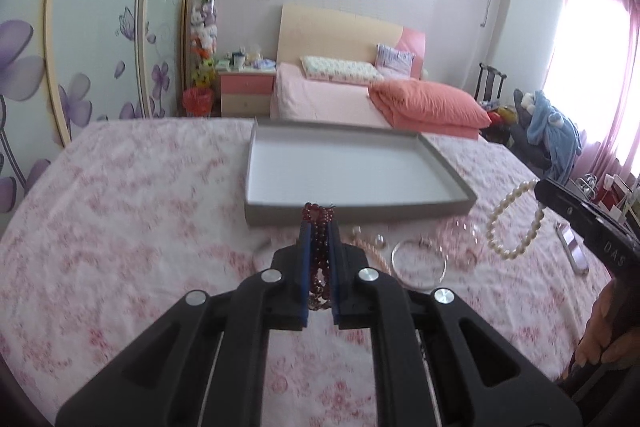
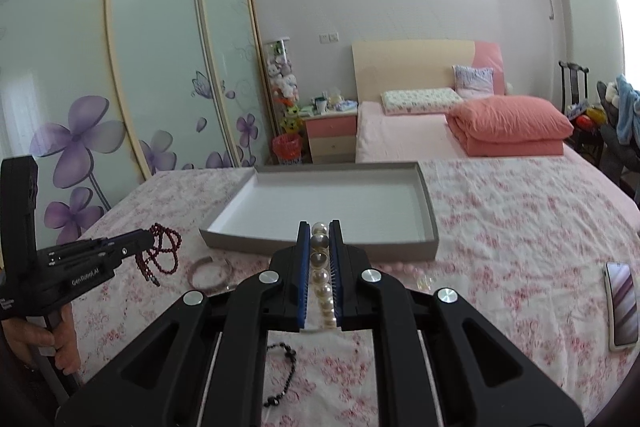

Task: Organize jewelry
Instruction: 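Carry the pearl bracelet with the right tool while the left tool carries the red necklace over the gray tray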

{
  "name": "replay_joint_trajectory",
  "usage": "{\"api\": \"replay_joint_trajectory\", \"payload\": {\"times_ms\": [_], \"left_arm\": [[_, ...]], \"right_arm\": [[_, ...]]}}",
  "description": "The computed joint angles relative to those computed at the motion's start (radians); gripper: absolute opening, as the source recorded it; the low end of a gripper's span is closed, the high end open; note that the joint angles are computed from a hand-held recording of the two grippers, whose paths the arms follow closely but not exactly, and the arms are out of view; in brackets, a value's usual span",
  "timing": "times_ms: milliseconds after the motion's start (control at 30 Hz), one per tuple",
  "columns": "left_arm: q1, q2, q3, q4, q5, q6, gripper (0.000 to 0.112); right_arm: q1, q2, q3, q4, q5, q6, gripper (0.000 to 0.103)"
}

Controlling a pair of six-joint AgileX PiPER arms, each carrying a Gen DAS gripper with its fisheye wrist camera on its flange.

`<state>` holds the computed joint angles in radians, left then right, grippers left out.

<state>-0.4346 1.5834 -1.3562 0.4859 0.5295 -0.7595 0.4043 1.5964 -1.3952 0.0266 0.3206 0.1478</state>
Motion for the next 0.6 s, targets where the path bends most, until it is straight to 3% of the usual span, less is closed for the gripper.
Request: {"api": "replay_joint_trajectory", "payload": {"times_ms": [300, 600], "left_arm": [[0.016, 0.078, -0.163, 0.012, 0.017, 0.034, 0.009], [0.061, 0.271, -0.421, -0.010, 0.035, 0.107, 0.009]], "right_arm": [[0.022, 0.069, -0.124, -0.114, -0.019, 0.068, 0.010], [-0.009, 0.262, -0.423, -0.129, 0.033, 0.052, 0.010]]}}
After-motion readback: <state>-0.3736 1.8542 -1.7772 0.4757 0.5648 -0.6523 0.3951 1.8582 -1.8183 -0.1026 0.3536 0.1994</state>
